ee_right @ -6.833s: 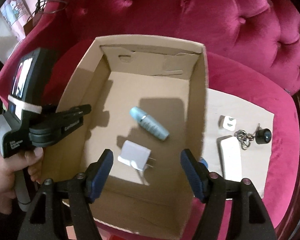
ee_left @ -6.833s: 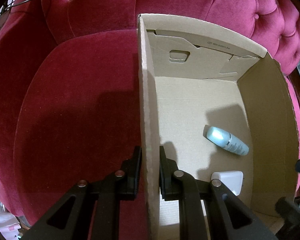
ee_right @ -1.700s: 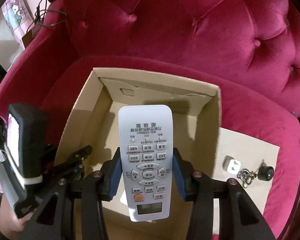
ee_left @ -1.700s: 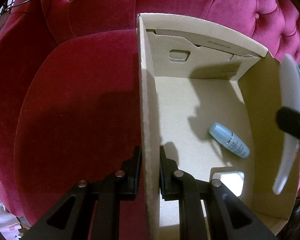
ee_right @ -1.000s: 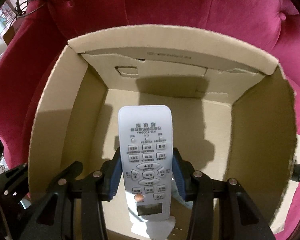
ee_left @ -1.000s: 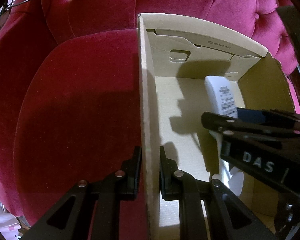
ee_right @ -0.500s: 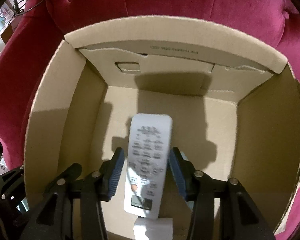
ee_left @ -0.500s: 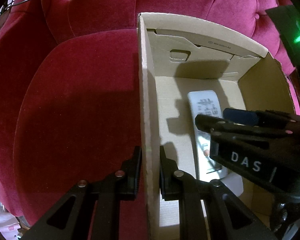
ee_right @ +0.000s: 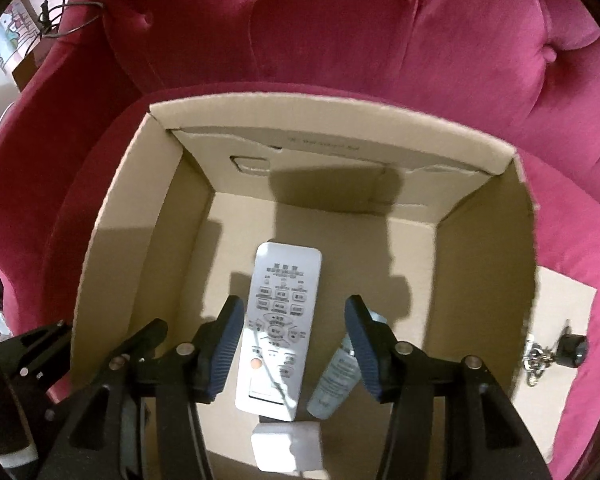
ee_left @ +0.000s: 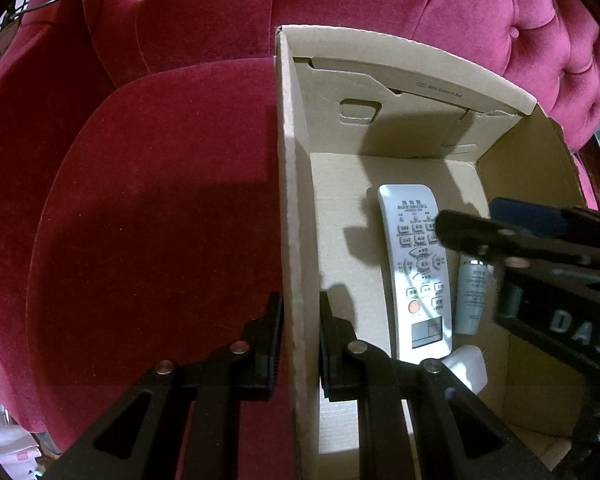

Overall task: Organize rigid objects
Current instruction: 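Lower the remote into the box and open the right gripper, then move the right gripper back over the paper sheet toward the small white charger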

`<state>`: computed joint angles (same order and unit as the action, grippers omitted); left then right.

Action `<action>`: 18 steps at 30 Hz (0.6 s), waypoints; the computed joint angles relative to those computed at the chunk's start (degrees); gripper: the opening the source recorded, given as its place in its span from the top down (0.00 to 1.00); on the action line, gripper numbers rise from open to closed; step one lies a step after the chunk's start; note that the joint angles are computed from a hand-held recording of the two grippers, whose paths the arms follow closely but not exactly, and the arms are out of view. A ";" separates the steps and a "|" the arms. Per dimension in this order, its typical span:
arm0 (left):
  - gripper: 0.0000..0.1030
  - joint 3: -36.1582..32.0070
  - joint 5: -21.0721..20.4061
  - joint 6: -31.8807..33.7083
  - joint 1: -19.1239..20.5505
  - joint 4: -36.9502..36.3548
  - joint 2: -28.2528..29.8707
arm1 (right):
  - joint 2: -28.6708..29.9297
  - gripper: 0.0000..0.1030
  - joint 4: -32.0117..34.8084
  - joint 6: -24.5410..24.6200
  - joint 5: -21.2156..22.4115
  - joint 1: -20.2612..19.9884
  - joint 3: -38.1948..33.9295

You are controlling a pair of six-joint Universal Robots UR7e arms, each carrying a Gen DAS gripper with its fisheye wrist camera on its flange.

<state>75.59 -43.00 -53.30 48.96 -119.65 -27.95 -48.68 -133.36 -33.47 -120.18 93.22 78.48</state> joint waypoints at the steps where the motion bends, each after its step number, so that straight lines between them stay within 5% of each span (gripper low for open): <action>1: 0.84 -0.03 0.03 0.04 0.00 0.02 0.03 | -0.34 0.44 -0.16 -0.13 -0.06 0.20 0.32; 13: 0.84 0.55 0.00 0.02 -0.06 -0.09 -0.45 | -3.64 0.24 -0.34 -1.88 0.44 0.83 1.31; 18: 0.84 0.46 0.10 0.09 -0.06 0.04 -0.35 | -5.03 0.05 -1.15 -2.86 0.90 0.73 1.63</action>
<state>76.05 -42.90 -53.20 48.90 -119.62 -28.30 -53.70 -134.51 -36.33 -119.28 93.95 80.11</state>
